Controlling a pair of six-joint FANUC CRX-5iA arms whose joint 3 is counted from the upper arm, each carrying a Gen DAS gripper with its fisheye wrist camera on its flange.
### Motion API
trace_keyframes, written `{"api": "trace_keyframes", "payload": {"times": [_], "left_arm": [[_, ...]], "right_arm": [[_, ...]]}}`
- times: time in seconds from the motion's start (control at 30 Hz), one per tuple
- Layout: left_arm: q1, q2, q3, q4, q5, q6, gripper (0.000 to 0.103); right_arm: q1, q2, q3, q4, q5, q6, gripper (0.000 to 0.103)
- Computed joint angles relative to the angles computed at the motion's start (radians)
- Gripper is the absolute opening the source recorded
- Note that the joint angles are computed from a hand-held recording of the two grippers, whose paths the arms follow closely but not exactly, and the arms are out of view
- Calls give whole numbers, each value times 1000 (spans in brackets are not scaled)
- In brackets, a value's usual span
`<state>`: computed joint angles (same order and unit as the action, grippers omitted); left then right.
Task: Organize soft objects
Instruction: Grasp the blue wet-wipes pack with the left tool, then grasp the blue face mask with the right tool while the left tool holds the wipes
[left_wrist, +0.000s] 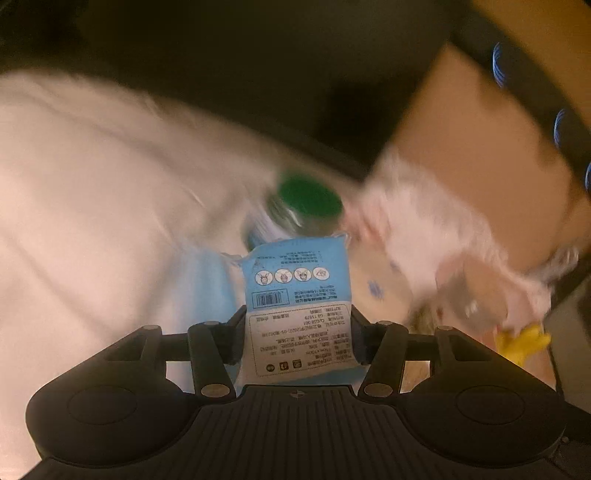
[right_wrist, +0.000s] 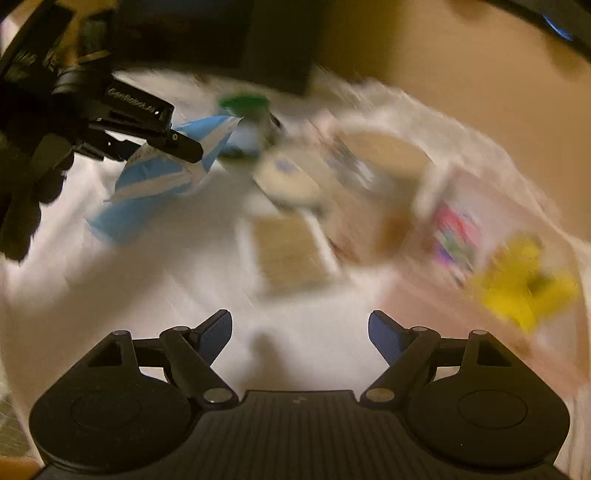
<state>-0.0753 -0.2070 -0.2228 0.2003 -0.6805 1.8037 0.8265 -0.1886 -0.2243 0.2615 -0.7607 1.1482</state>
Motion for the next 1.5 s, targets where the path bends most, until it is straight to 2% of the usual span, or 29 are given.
{"api": "trace_keyframes", "payload": {"times": [0.13,0.27,0.47,0.57,0.6,0.63,0.67,0.7,0.77,0.8,0.83,0.9,1.07,1.23,1.37,1.5], "left_arm": [[74,-110,-10,-141,-38,139,58],[198,-183,-62,-109,-109,200,58],[311,-276,-144,-50,-166,152,58],[325,-297,-147,-56,-200,138,58],[329,-299,-146,-60,-210,134,58],[336,-302,-146,-61,-218,129,58],[348,-297,-152,-52,-215,115,58],[351,-298,-153,-52,-220,114,58],[357,-298,-156,-55,-224,111,58],[355,-296,-154,-59,-224,116,58],[356,-292,-152,-59,-225,117,58],[342,-271,-132,-70,-219,124,58],[269,-177,-26,-88,-150,104,58],[142,-56,151,-130,-78,85,58],[33,43,300,-151,-20,63,58],[-62,143,400,-47,36,-40,58]], "right_arm": [[-17,120,196,-208,-41,142,82],[-13,255,365,-332,-102,147,82],[60,373,432,-206,-35,9,82],[84,429,461,-127,-42,-18,80],[86,440,469,-124,-37,-10,75],[86,448,475,-125,-39,3,64],[97,452,464,-81,-30,-16,59],[106,452,452,-43,-20,-19,45],[102,452,471,-70,-40,42,29],[100,451,478,-71,-51,61,14],[94,455,499,-84,-64,86,8],[81,434,500,-96,-62,106,5],[29,330,457,-80,-7,98,5],[-49,218,415,11,42,35,5],[-129,143,377,140,68,-46,5],[-223,69,323,257,71,-136,5]]}}
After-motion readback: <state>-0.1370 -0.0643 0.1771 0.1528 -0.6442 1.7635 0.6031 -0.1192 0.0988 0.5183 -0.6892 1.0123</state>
